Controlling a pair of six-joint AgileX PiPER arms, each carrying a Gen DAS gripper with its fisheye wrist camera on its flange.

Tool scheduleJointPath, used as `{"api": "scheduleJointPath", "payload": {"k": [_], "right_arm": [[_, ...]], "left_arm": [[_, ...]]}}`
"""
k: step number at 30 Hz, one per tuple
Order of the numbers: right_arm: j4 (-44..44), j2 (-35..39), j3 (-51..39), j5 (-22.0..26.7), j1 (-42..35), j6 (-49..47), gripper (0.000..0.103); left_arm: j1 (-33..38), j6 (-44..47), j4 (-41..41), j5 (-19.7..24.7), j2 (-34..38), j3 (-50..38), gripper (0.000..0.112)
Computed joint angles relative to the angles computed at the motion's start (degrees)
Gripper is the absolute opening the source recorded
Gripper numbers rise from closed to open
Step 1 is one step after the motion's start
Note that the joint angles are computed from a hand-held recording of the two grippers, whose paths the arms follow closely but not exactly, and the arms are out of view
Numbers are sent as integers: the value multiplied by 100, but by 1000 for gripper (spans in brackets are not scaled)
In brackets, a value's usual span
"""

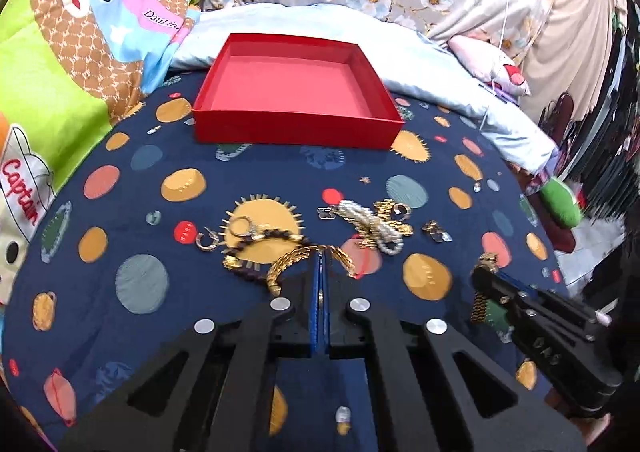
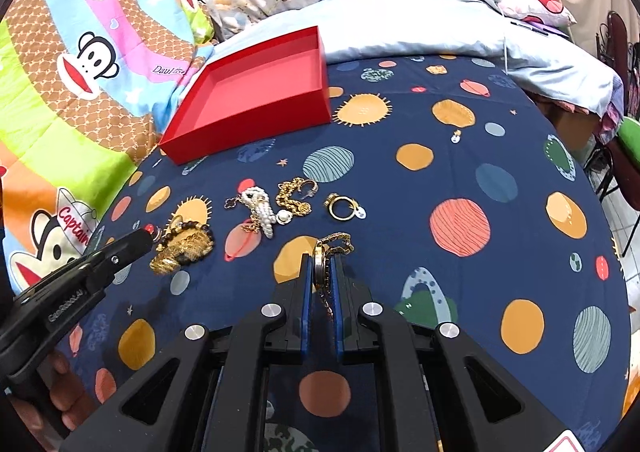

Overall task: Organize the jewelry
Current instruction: 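Grasp the gold bangle with the left gripper and lift it while the right gripper holds the watch, then open the left gripper over the red box while the right gripper releases the watch inside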

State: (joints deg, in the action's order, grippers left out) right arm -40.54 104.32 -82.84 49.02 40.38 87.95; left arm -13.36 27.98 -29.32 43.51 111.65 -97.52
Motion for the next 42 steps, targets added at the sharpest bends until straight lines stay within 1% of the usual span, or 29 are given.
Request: {"api": "scheduleJointPath", "payload": {"k": [5, 6, 7, 8, 9, 10, 11, 12, 15, 18, 20, 21, 22, 23, 24, 25, 34, 38, 42], "right_arm": [[38, 91, -120, 39, 26, -70, 8], [51, 92, -109, 26, 22, -64, 8], [72, 95, -100, 8, 10, -72, 8], [83, 93, -82, -12, 4, -72, 8], [93, 100, -77, -21, 2, -74, 8], [98, 105, -76, -30, -1, -80, 8], [101, 109, -74, -41, -2, -82, 8], [103, 112, -72, -51, -7, -85, 8], [101, 123, -71, -66, -11, -73, 8], [111, 138, -66, -82, -15, -71, 8], [116, 150, -61, -89, -20, -74, 8], [131, 156, -62, -102, -36, -91, 8], [139, 154, -48, -130, -46, -88, 8], [142, 157, -43, -148, -56, -88, 8], [144, 162, -39, -168, -68, -93, 8], [154, 160, -34, -185, -79, -106, 8], [144, 155, -109, -197, -85, -189, 8], [113, 141, -272, -139, -104, -344, 8], [116, 180, -558, -51, -172, -631, 8]], "left_arm": [[120, -120, 23, 20, 92, 88, 0], [133, -168, 28, -1, 91, 142, 2], [142, -209, 27, 34, 109, 164, 12], [125, -298, 108, -1, 104, 201, 34], [90, -437, 226, -118, 74, 284, 48], [67, -521, 264, -263, 31, 382, 67], [57, -540, 249, -349, 11, 436, 73], [20, -564, 260, -414, 21, 439, 73], [-145, -894, 612, -400, 267, 150, 73], [-320, -1332, 1010, -217, 652, -288, 73], [-453, -1527, 1367, -478, 631, -199, 73], [-473, -1527, 1410, -462, 643, -210, 72], [-495, -1565, 1476, -525, 630, -169, 69], [-504, -1555, 1503, -612, 588, -81, 61], [-503, -1493, 1494, -632, 573, -50, 56], [-493, -1423, 1465, -637, 560, -29, 54], [-250, -986, 987, -607, 273, 200, 54], [-60, -830, 703, -290, 250, -101, 54], [2, -867, 730, -121, 343, -580, 54]]}}
